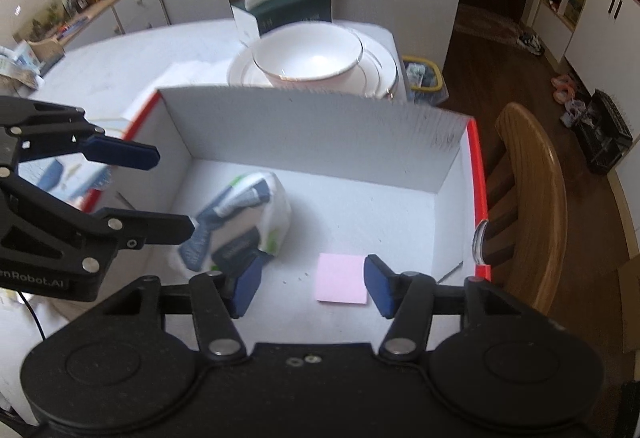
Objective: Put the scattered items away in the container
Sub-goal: 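Lower the wipe pack and pink pad into the red box with both grippers, then open both grippers to release the items and lift out of the box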
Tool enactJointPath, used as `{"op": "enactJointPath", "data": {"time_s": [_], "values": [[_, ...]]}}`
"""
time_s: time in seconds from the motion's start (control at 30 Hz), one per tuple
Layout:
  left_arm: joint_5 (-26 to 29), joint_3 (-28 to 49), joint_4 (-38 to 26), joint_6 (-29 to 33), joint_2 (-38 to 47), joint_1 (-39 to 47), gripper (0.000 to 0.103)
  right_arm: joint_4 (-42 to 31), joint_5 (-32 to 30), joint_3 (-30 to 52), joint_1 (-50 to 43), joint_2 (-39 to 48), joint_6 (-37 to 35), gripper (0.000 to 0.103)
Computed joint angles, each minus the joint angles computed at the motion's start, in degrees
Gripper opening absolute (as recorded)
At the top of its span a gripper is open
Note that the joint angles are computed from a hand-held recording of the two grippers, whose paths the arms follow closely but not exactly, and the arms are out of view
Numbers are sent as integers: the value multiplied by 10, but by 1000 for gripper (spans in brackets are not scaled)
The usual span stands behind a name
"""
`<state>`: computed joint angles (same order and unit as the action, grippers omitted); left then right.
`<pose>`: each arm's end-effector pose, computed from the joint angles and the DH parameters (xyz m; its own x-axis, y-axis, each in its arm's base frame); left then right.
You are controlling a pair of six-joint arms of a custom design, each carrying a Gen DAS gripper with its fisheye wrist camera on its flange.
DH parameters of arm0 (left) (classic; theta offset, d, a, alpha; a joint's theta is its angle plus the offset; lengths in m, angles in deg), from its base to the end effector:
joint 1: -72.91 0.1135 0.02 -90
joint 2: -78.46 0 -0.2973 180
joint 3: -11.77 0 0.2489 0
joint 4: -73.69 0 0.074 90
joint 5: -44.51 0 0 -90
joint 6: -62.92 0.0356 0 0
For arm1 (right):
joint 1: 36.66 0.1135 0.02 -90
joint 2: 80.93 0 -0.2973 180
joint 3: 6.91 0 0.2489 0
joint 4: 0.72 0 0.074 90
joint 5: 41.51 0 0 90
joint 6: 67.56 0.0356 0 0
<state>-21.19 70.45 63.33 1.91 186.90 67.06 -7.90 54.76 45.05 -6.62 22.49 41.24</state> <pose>0.3247 -0.0480 0.1132 -0.6106 0.5066 -0.6087 0.6777 0.7319 -0.0707 0.2625 0.1473 0.1146 -0.8443 -0.1182 -0.5227 -0.1863 0.9793 0.0794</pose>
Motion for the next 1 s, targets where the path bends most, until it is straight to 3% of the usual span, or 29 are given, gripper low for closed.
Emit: {"op": "enactJointPath", "data": {"time_s": [0.53, 0.6, 1.0], "values": [[54, -120, 25, 35, -140, 86, 63, 65, 100, -70, 105, -95, 81, 80], [64, -131, 24, 44, -154, 101, 70, 70, 113, -73, 119, -99, 92, 82], [123, -157, 2, 101, -186, 202, 84, 83, 200, -60, 208, -81, 159, 91]]}}
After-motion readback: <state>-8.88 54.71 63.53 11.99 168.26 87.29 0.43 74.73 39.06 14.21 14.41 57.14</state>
